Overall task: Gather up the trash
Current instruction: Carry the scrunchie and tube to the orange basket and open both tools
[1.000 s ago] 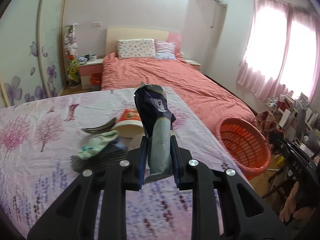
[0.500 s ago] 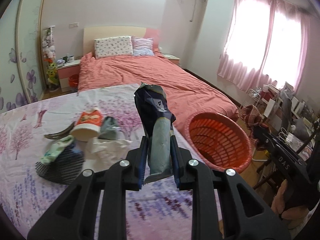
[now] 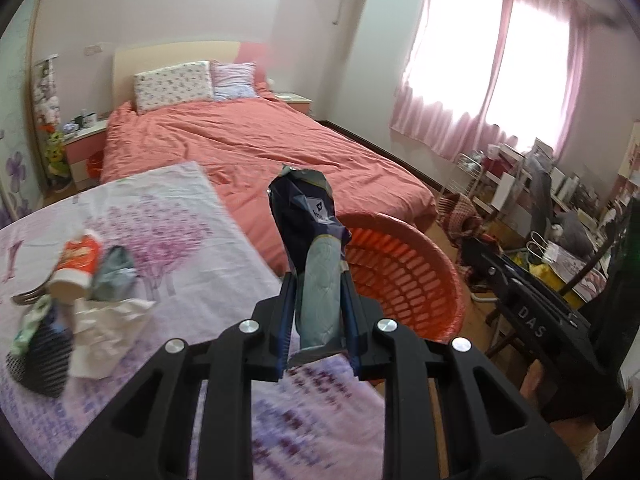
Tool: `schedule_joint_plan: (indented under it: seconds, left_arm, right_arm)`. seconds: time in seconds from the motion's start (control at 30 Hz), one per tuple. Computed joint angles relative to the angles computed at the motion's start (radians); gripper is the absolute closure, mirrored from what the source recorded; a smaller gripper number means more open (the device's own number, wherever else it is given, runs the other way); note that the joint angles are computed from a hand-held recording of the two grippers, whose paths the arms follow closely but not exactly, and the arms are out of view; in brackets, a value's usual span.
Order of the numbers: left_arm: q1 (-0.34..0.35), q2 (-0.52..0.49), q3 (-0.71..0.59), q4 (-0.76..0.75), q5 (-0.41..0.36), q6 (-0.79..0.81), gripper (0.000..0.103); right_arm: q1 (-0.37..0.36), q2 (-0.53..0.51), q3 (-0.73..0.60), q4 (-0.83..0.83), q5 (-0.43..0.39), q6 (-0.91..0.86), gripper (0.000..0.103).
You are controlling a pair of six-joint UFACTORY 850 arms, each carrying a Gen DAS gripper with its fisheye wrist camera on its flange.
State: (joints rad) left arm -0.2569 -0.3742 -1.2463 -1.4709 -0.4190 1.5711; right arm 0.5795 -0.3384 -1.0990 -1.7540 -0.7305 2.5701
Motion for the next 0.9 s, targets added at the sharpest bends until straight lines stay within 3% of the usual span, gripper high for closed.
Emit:
schedule_joint_plan:
  seconds: [0.37, 0.5, 0.67, 0.9]
  left_arm:
    - [-0.076, -0.169, -0.176, 0.166, -0.032, -0.175, 0.078]
    - [-0.088, -0.208, -0.210, 0.206, -0.010, -0.226, 0.059]
    - [-0.084, -0.231, -0.230, 0.282, 0.022, -0.296, 0.052]
    - [-0.049, -0.195, -0.177, 0.312, 0.097, -0.302, 0.048]
  right_arm:
    - [-0.090, -0.006, 0.034, -0.082, 0.074, 0.158, 0.080]
    - [-0.113, -0.007, 0.047, -0.135, 0.097, 0.229, 0.074]
    - [-0.114, -0.015, 0.040, -0.102, 0.121, 0.212, 0.058]
    - [-0.094, -0.023, 0.015, 0.025, 0.118, 0.082, 0.057]
